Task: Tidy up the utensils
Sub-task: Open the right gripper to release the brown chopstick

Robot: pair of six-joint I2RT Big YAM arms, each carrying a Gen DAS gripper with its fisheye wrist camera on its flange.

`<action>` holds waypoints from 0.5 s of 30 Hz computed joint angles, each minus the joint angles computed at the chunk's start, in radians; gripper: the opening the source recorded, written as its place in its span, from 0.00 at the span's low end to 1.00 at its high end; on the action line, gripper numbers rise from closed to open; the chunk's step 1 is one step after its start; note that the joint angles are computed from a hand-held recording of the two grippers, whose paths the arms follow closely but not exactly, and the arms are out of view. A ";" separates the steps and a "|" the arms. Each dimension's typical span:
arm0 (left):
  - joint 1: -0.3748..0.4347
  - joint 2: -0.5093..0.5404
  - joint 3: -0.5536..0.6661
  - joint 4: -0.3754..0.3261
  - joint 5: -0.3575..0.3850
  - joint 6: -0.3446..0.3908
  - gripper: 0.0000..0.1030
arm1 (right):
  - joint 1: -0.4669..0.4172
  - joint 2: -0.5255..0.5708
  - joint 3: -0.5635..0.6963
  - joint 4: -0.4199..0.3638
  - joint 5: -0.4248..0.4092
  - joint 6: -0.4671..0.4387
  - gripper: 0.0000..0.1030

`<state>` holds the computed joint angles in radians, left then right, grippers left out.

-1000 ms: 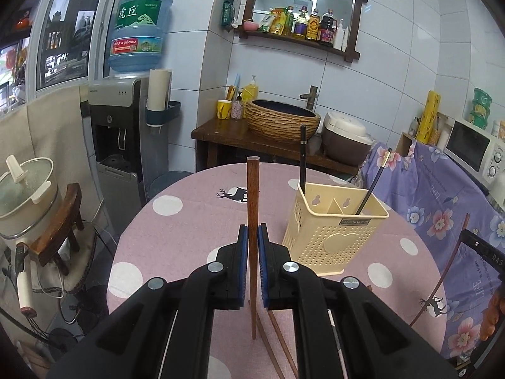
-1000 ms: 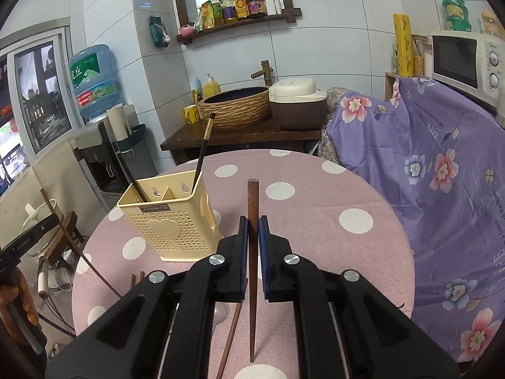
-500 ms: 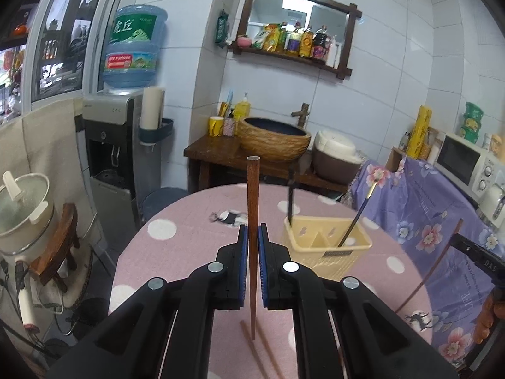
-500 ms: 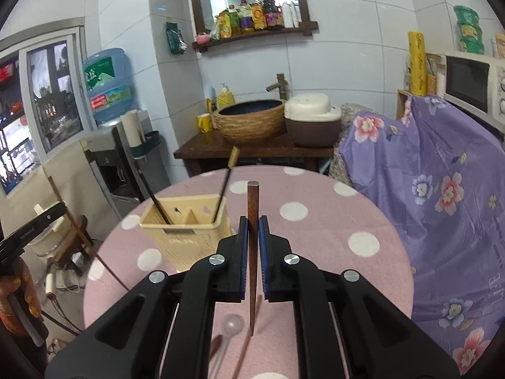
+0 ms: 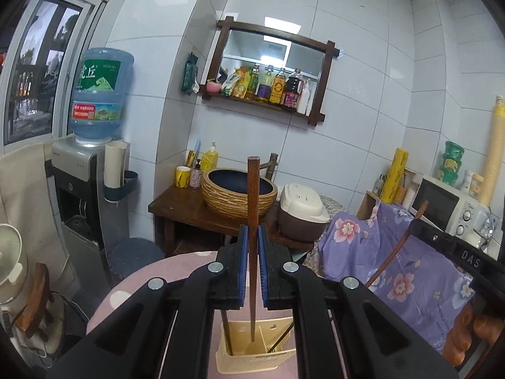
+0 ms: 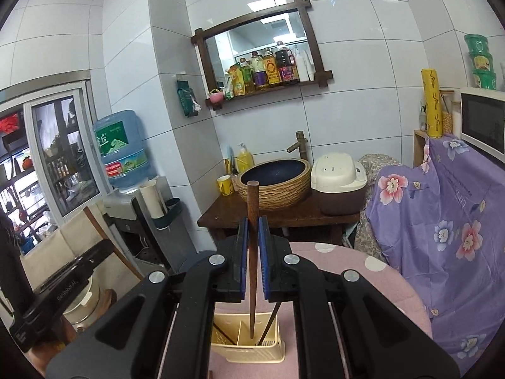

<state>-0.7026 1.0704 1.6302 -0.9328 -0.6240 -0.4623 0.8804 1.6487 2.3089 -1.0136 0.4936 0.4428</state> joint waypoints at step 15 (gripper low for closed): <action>0.092 0.007 -0.256 0.058 0.139 -0.104 0.08 | -0.049 0.028 -0.290 0.114 -0.112 0.123 0.08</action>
<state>-0.6107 1.0773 1.3742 -0.8744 -0.4850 -0.5667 0.8315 1.6768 2.0187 -0.8994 0.3817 0.5662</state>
